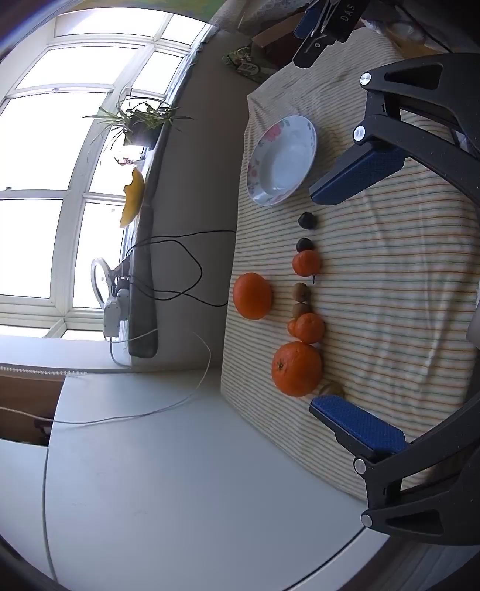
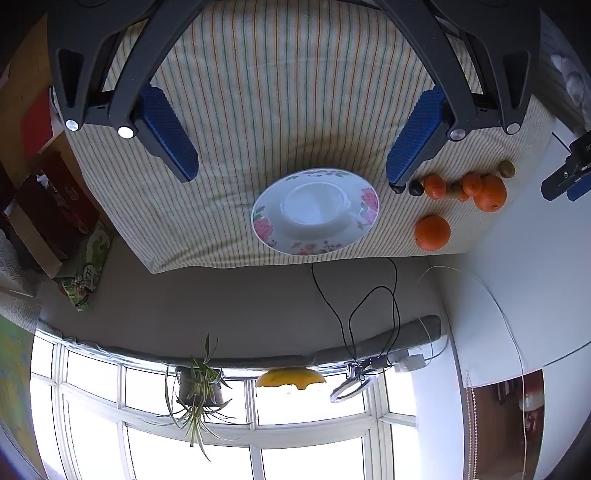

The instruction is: Organize fruits

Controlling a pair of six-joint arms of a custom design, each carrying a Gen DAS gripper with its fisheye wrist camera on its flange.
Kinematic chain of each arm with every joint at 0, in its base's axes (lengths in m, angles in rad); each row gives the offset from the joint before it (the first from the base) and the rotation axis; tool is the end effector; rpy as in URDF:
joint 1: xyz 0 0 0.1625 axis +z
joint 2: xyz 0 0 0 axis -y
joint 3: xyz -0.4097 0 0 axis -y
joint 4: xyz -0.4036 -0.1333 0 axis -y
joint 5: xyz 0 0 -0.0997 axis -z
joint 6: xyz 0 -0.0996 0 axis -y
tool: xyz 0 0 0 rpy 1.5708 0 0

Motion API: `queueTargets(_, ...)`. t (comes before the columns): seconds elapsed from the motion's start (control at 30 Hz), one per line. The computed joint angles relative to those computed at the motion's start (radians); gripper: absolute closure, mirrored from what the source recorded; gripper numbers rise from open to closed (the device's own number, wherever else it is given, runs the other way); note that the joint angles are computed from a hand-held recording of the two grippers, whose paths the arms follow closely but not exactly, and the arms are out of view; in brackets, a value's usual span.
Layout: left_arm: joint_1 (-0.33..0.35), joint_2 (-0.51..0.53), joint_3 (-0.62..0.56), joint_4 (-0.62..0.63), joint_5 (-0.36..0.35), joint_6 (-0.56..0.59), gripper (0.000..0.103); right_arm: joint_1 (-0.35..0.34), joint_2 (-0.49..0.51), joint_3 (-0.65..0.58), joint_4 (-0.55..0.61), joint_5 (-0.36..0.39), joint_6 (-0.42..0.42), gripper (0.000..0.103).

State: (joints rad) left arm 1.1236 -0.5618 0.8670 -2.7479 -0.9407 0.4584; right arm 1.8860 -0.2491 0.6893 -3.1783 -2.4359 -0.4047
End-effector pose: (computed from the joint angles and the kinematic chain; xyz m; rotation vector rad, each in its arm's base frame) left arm -0.1977 -0.8561 0.2840 0.6944 2.2279 -1.0706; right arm 0.3215 -0.8005 0.1579 0.1298 -2.0262 1.2411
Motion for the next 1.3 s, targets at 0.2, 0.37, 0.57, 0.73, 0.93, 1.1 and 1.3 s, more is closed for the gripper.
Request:
queueTargets(0.2, -0.006, -0.008, 0.017, -0.018, 0.0, -0.008, 0.001, -0.002, -0.007, 0.013, 0.021, 0.01, 0.016, 0.0)
queueTargets(0.37, -0.017, -0.004, 0.028, -0.036, 0.009, -0.007, 0.001, 0.0, 0.0, -0.005, 0.021, 0.004, 0.005, 0.0)
queueTargets(0.57, 0.001, -0.012, 0.021, -0.019, -0.019, -0.023, 0.001, -0.001, 0.0, 0.005, 0.0, 0.01, 0.01, 0.0)
queueTargets(0.73, 0.001, -0.01, 0.017, -0.015, -0.022, -0.024, 0.001, -0.004, -0.014, 0.026, 0.001, 0.014, 0.021, 0.0)
queueTargets(0.93, 0.0, -0.008, 0.016, -0.017, -0.02, -0.024, 0.001, -0.005, -0.017, 0.03, 0.003, 0.015, 0.023, 0.0)
queueTargets(1.1, 0.001, -0.01, 0.019, -0.016, -0.027, -0.026, 0.001, -0.005, -0.02, 0.034, 0.005, 0.015, 0.025, 0.0)
queueTargets(1.3, 0.003, -0.009, 0.013, -0.01, -0.03, -0.03, 0.001, -0.005, -0.019, 0.033, 0.007, 0.017, 0.026, 0.0)
